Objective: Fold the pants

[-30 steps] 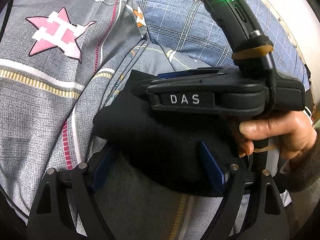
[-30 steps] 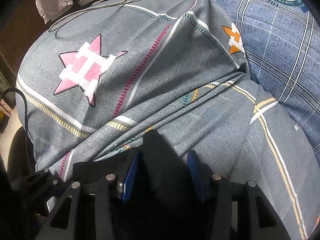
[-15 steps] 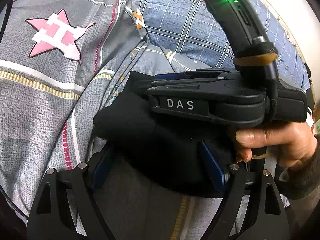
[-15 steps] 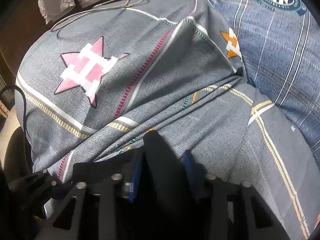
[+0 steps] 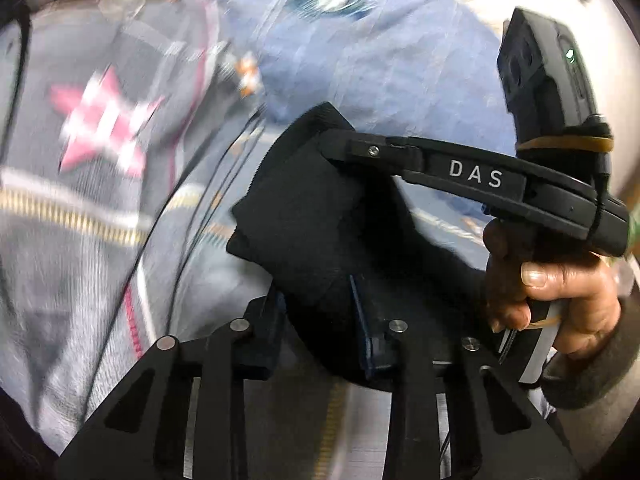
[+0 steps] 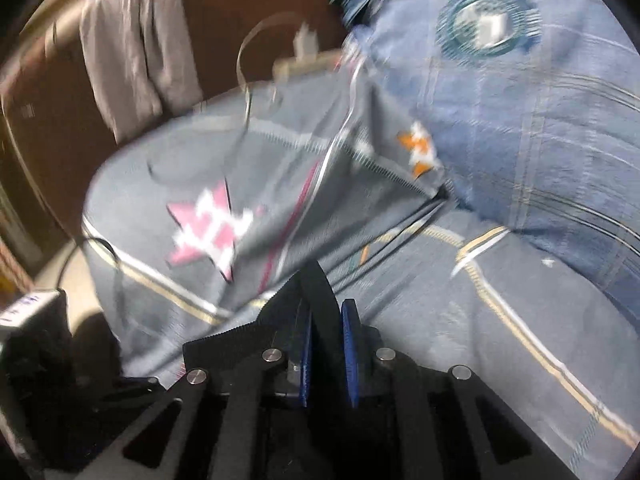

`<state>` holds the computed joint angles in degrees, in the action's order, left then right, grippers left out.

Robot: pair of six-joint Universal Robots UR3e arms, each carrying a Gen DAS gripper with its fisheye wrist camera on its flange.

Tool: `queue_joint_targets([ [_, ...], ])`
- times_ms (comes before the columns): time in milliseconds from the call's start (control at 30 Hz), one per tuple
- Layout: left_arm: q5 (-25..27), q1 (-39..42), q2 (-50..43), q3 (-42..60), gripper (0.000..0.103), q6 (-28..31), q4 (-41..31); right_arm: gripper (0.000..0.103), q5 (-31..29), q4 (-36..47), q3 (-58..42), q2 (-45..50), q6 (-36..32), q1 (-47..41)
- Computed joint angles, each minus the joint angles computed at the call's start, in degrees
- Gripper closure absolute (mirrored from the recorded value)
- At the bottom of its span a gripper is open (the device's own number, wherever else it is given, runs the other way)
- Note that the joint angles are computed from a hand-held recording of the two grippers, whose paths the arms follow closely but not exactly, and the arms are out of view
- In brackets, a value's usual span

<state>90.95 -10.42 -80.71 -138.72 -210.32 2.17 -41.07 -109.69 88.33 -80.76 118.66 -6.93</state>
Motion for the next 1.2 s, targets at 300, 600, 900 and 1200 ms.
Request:
queue_joint_targets([
  [300, -5.35, -13.81, -11.66, 20.67, 0.074, 9.77, -5.89, 0.095, 12.23, 40.99, -3.85, -9.24, -26.14, -30.29],
  [600, -8.00, -18.05, -17.96, 29.85, 0.074, 15.84, -16.94, 0.095, 4.45, 32.76, 6.18, -6.91, -20.13, -48.63],
  [900, -6.84, -12.02, -11.42, 32.31, 0.035, 22.07, -24.31, 0.038, 0.64, 59.37, 0.63, -5.60, -34.94, -53.11],
  [1200, -8.03, -6.46, -25.71, 37.67, 0.034, 17.82, -22.16, 0.038, 3.73, 38.87, 8.36, -6.48, -18.84, -43.07],
])
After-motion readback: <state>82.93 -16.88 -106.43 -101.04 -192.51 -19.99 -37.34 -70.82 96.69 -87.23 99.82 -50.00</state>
